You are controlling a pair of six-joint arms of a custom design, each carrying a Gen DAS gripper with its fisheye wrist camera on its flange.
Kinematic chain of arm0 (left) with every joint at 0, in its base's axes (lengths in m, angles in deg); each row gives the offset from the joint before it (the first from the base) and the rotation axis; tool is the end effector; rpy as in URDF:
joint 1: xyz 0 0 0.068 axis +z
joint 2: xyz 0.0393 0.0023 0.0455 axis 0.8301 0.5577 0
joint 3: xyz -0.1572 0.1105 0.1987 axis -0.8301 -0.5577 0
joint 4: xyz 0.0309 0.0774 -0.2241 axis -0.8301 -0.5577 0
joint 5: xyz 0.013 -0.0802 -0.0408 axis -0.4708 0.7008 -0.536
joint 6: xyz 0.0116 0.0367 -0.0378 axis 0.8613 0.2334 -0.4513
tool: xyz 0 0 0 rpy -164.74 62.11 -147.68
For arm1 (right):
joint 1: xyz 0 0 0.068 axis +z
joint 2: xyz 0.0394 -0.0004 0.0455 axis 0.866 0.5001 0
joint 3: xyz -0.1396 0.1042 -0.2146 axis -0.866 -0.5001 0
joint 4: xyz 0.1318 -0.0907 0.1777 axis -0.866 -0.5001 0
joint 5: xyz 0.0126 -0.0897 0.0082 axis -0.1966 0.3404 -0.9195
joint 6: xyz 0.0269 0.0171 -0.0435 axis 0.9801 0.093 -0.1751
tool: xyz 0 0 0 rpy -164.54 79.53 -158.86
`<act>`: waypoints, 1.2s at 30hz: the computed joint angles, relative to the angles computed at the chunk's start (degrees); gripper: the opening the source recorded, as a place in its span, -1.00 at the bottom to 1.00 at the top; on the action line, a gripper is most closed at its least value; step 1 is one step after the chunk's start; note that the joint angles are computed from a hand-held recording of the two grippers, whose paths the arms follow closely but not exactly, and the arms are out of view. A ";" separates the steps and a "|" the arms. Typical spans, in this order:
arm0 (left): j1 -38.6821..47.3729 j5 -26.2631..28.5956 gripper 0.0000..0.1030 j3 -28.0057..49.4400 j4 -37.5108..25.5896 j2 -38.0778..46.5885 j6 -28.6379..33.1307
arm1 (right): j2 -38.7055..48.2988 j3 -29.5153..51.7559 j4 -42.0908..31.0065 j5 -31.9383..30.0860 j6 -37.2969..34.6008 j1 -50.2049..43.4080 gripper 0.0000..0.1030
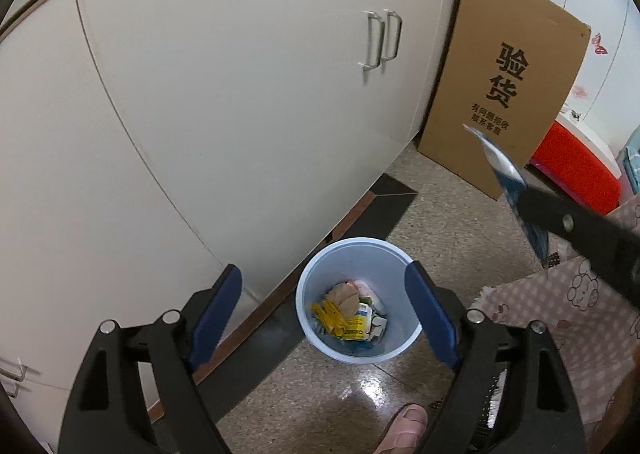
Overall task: Collect trash
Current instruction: 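Carry cap and strip over the wastebasket and open both grippers, then move both tools back to the red-and-white box on the table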
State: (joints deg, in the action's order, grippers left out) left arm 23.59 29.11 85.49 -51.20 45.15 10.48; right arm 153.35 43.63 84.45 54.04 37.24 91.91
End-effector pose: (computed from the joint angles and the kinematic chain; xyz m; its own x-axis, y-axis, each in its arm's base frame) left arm 0.1628 -0.0837 0.0816 -0.7485 -0.3268 -0.5769 -0.3996 0.9167 -0.0008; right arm 0.2157 0.1412 0.0996 -0.7606 -0.2030 -0.6166 -0.4497 0.8498 0.2749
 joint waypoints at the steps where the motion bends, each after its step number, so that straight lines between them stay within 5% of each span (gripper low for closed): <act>1: 0.24 -0.06 0.59 -0.20 0.12 0.14 -0.02 | 0.38 -0.46 1.33 1.45 0.48 0.21 0.37; 11: -0.92 0.45 0.59 0.98 0.14 1.29 -0.94 | -2.00 -4.76 0.43 0.12 -4.05 -4.42 0.37; 19: -7.61 -2.92 0.60 4.98 -10.64 -4.16 -4.93 | -14.13 -9.19 -6.76 -3.15 -7.46 -11.25 0.40; 27: -17.70 -8.74 0.63 13.62 -27.16 -9.04 -11.87 | -37.73 -8.44 -27.93 -10.04 -14.00 -23.65 0.47; 31: -24.29 -12.48 0.65 21.00 -37.45 -9.94 -16.69 | -47.16 -3.69 -43.58 -20.76 -22.26 -38.14 0.48; 36: -30.01 -14.05 0.67 31.93 -45.79 -8.31 -19.98 | -47.52 4.56 -61.34 -36.41 -39.93 -62.21 0.51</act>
